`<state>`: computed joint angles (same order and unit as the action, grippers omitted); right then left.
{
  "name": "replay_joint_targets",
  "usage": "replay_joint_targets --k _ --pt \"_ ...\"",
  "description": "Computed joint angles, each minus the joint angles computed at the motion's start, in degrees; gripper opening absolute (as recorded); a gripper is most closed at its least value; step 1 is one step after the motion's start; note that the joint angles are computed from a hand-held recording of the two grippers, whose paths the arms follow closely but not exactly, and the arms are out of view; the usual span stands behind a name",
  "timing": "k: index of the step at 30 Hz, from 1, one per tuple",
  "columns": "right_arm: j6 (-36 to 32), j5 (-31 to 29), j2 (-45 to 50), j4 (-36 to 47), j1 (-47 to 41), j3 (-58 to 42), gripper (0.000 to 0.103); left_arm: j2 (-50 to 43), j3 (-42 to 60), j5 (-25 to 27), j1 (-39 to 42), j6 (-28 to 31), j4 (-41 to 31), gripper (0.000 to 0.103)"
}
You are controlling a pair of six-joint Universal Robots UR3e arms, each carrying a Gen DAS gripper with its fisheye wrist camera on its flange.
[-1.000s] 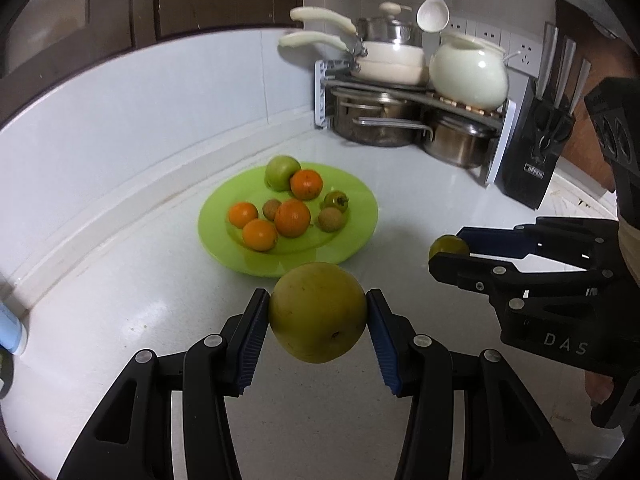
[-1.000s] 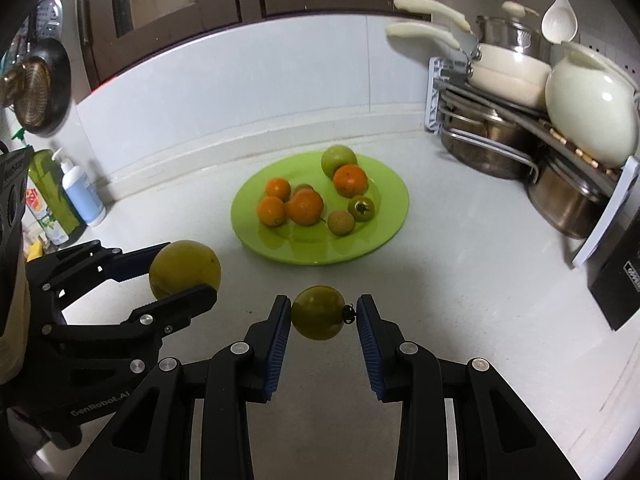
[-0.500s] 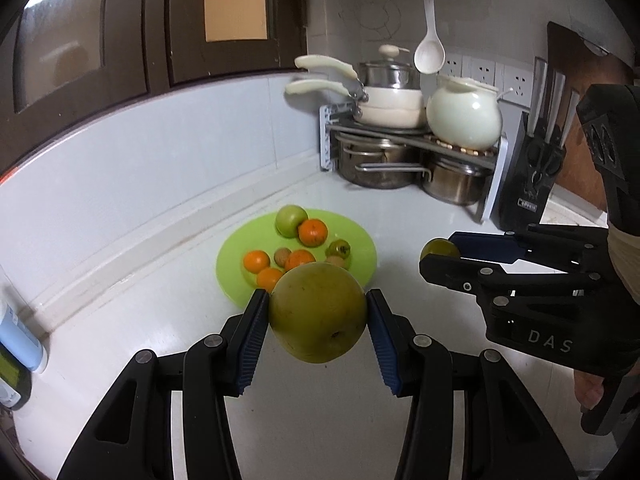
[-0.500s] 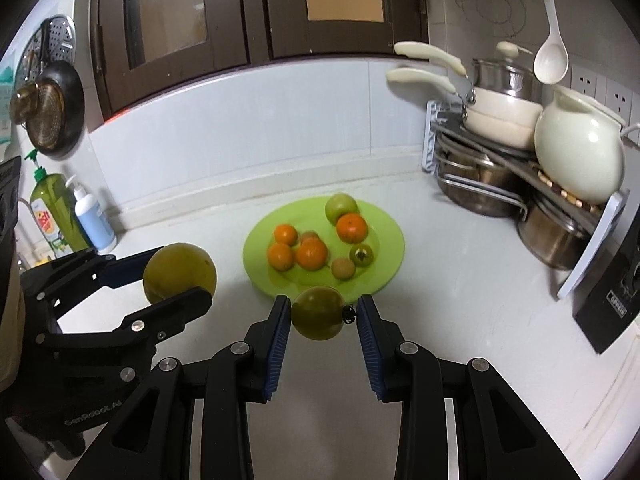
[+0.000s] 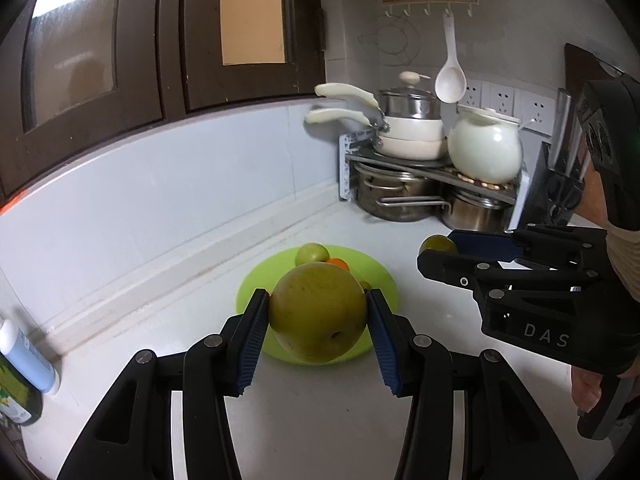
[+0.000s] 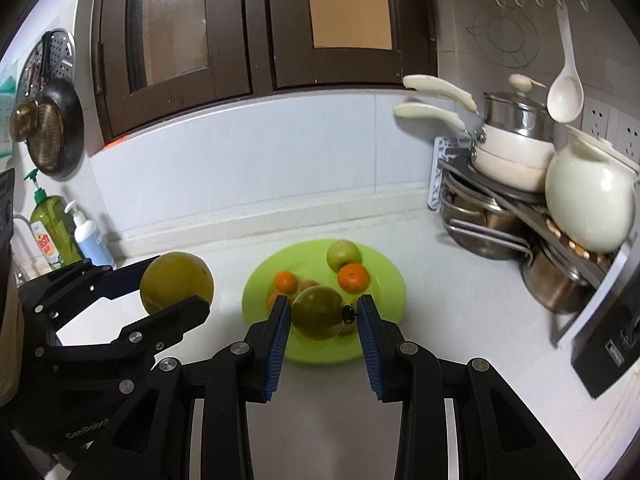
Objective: Organize fruits
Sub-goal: 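Set the pear on the plate with the left tool while the right tool sets the green tomato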
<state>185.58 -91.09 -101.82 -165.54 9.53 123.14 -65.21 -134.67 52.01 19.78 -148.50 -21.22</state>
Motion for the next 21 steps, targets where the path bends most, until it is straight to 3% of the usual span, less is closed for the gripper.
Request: replay_joint_targets --k 9,21 --pt "-1.9 2.7 7.0 -1.2 -1.8 -6.2 0.035 -12.1 7.1 5.3 -4.7 -3.7 7.9 0.049" --pt "-4.5 7.3 18.0 -2.7 -4.3 -14.1 0.035 -26.1 17.1 10.3 -8.8 -6.2 12.2 0.049"
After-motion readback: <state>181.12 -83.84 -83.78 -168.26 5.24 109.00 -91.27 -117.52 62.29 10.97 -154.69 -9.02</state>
